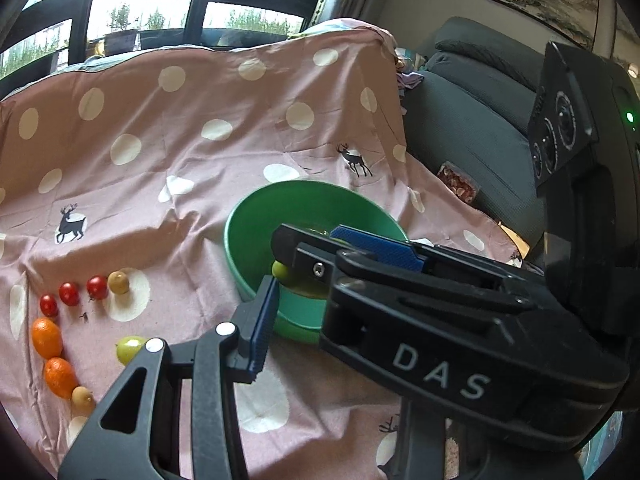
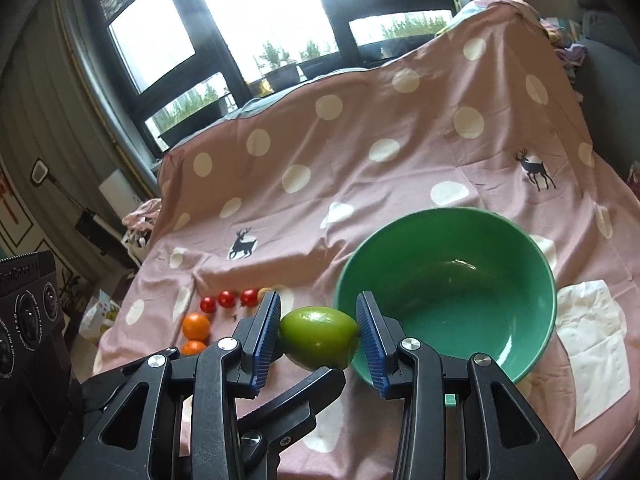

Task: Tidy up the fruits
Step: 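Carry the green fruit over the green bowl and open the right gripper, then move the right gripper back toward the larger yellow-green fruit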

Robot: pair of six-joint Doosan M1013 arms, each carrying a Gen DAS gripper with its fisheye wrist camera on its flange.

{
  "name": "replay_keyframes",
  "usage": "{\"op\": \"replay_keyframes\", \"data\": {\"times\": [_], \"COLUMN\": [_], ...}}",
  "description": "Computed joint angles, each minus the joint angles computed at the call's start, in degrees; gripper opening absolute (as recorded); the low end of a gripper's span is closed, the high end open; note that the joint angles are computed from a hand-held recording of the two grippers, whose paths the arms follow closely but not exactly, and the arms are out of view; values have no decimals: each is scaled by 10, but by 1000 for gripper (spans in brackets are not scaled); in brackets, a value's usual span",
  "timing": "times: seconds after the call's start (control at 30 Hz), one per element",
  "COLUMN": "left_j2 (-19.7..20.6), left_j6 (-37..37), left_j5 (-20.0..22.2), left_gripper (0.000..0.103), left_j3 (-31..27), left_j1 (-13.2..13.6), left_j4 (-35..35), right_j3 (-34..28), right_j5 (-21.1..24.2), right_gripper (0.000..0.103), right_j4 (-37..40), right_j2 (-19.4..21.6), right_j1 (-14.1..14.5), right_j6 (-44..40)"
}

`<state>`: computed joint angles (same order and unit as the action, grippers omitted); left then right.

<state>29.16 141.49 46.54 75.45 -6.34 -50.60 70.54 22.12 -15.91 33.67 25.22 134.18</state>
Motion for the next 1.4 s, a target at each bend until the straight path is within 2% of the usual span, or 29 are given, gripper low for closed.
{"op": "replay_keyframes", "data": {"times": [0.3, 0.83, 0.93, 0.97, 1.1, 1.2, 1.4], "left_j2": [30, 77, 74, 73, 65, 60, 35], "left_j6": [-13, -64, -68, -68, -71, -73, -74], "left_j5": [35, 101, 96, 90, 68, 63, 26], "left_gripper": [40, 40, 40, 37, 38, 41, 63], "left_j3": [-39, -90, -87, -84, -72, -67, -35], "left_j1": [-28, -52, -52, -52, -51, -46, -28], "left_j4": [32, 56, 56, 58, 63, 62, 55], "right_j3": [31, 49, 48, 48, 44, 41, 44], "right_j5": [0, 35, 37, 36, 34, 43, 36], "right_gripper": [42, 42, 42, 42, 42, 42, 42], "right_j4": [-36, 48, 43, 44, 48, -19, -92], "right_j2": [-10, -8, -8, -7, -6, -6, -11], "right_j1": [-23, -56, -55, -55, -53, -45, -37], "right_j6": [64, 69, 72, 71, 58, 102, 153]}}
